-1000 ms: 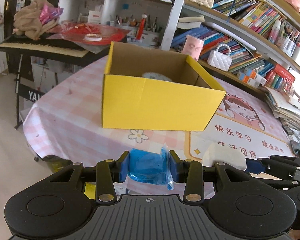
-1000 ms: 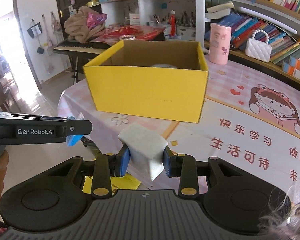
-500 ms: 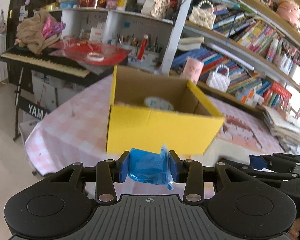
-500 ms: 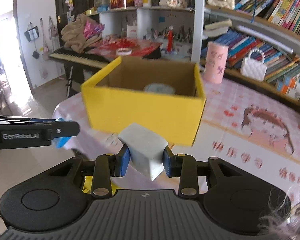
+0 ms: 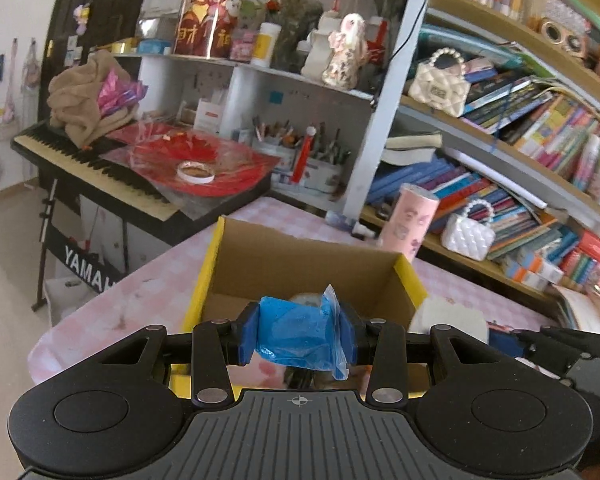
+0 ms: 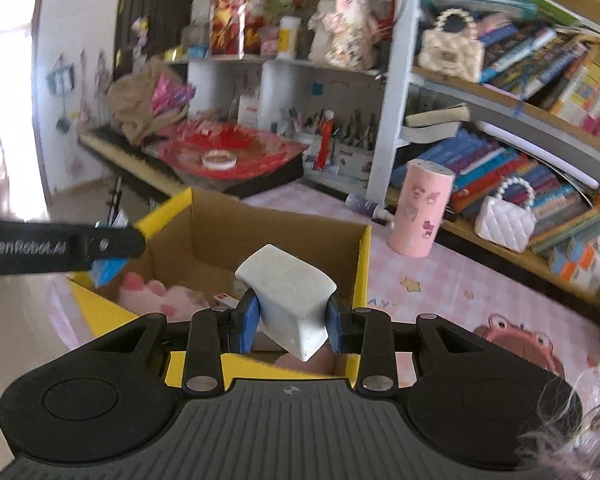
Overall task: Organize objects
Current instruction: 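Carry the blue packet and foam block over the yellow box, then open both tools to drop the packet and block into the box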
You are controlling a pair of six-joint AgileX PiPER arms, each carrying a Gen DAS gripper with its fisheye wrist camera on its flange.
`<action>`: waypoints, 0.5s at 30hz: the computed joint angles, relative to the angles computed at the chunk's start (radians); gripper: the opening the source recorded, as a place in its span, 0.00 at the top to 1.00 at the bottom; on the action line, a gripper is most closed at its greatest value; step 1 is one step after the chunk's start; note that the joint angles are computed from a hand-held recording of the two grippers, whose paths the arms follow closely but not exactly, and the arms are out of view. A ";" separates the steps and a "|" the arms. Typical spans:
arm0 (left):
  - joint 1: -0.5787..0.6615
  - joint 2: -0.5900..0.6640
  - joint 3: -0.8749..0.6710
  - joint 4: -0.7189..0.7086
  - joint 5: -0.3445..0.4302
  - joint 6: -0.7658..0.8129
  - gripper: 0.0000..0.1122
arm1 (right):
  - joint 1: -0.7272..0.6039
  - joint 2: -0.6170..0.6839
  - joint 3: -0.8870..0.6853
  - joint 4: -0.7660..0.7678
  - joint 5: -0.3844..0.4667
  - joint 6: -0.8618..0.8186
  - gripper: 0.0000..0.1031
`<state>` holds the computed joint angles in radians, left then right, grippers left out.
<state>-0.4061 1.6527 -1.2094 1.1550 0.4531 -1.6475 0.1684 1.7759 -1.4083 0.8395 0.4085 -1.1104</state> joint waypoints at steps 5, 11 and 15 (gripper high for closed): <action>0.005 0.122 -0.128 -0.094 0.036 0.084 0.66 | 0.004 0.150 -0.187 -0.119 0.087 0.027 0.69; 0.009 0.208 -0.222 -0.180 0.069 0.187 0.66 | 0.001 0.277 -0.360 -0.233 0.211 0.085 0.69; 0.017 0.245 -0.263 -0.244 0.088 0.250 0.66 | -0.009 0.349 -0.478 -0.267 0.304 0.112 0.69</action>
